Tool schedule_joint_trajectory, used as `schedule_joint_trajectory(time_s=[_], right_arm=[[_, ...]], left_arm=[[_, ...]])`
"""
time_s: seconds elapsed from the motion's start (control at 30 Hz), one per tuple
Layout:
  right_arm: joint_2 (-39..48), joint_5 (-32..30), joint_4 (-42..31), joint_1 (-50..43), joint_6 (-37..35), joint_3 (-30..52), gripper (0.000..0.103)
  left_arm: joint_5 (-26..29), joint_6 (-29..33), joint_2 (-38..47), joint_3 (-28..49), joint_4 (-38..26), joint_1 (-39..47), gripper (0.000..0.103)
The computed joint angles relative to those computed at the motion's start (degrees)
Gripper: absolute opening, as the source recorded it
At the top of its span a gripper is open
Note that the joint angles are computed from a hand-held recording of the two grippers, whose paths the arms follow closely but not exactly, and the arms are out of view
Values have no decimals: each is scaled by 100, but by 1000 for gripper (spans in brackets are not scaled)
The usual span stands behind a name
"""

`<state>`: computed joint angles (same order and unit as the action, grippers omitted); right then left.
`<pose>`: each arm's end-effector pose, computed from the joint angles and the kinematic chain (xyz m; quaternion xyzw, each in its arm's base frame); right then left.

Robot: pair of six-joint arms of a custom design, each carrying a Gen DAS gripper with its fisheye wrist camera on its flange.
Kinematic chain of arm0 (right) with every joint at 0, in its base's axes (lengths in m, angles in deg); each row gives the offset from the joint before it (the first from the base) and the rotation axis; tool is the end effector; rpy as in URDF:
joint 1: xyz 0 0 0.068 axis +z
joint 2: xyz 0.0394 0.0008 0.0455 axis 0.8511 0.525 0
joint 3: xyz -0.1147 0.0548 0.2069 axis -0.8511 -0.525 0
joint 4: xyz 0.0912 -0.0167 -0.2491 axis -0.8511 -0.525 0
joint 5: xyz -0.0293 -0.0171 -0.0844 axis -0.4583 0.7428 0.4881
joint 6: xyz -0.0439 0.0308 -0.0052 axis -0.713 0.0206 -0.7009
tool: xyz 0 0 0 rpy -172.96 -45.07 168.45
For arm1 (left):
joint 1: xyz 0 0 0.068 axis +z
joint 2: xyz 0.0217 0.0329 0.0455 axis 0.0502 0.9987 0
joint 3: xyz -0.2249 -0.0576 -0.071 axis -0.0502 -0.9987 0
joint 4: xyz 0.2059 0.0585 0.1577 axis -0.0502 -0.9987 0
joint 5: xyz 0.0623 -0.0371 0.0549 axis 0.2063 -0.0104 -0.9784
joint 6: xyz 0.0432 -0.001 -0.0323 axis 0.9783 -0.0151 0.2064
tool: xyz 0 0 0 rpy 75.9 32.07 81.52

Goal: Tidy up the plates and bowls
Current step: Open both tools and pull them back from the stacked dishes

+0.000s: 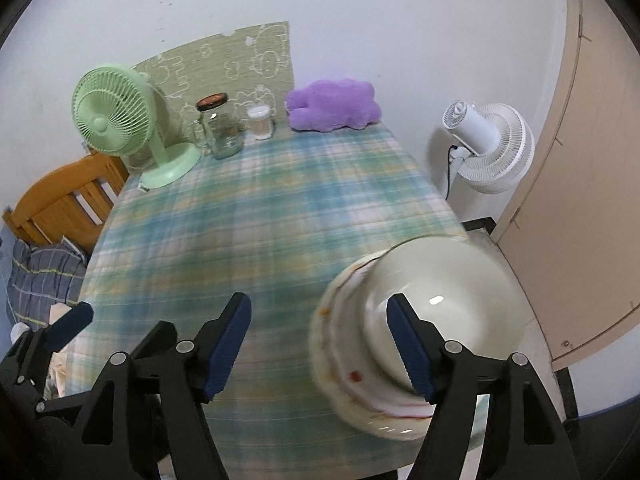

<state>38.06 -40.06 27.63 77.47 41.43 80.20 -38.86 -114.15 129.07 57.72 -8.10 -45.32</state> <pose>0.3279 0.1161 0.1160 -0.1535 0.9250 0.0903 0.3357 0.2556 -0.2510 0.0954 -0.1351 0.9118 0.0640 0.3823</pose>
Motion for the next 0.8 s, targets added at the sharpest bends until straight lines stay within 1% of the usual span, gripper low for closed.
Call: schedule_joint_trajectory(time_s=[0.1, 0.23, 0.27, 0.37, 0.43, 0.5, 0.53, 0.6, 0.7, 0.8], right_arm=[[-81, 136, 389, 269, 117, -345, 73], [-314, 242, 1405, 548, -32, -1169, 73], [-349, 250, 1638, 588, -56, -1341, 74], [-380, 331, 2443, 700, -59, -1918, 81], [-345, 349, 2775, 734, -4, -2183, 82], [-371, 382, 3036, 763, 27, -2441, 82], [-386, 407, 3272, 784, 12, -2633, 82], [-371, 473, 3642, 837, 13, -2925, 82], [-342, 542, 4227, 909, 76, -3373, 82], [-191, 526, 4712, 946, 57, -3642, 83]], left_arm=[[-307, -188, -239, -536, 80, -132, 94], [-405, -863, -434, -1164, 242, -278, 94], [-486, -1033, -436, -1302, 311, -355, 94], [-696, -1513, -344, -1546, 328, -621, 95], [-821, -1900, -290, -1613, 153, -817, 95], [-1081, -2467, -302, -1778, 34, -1079, 96], [-1214, -2836, -213, -1745, -189, -1217, 97], [-1303, -3321, -33, -1634, -588, -1405, 97], [-1478, -3937, 243, -1516, -978, -1777, 97], [-1509, -4432, 462, -1393, -1271, -2043, 97]])
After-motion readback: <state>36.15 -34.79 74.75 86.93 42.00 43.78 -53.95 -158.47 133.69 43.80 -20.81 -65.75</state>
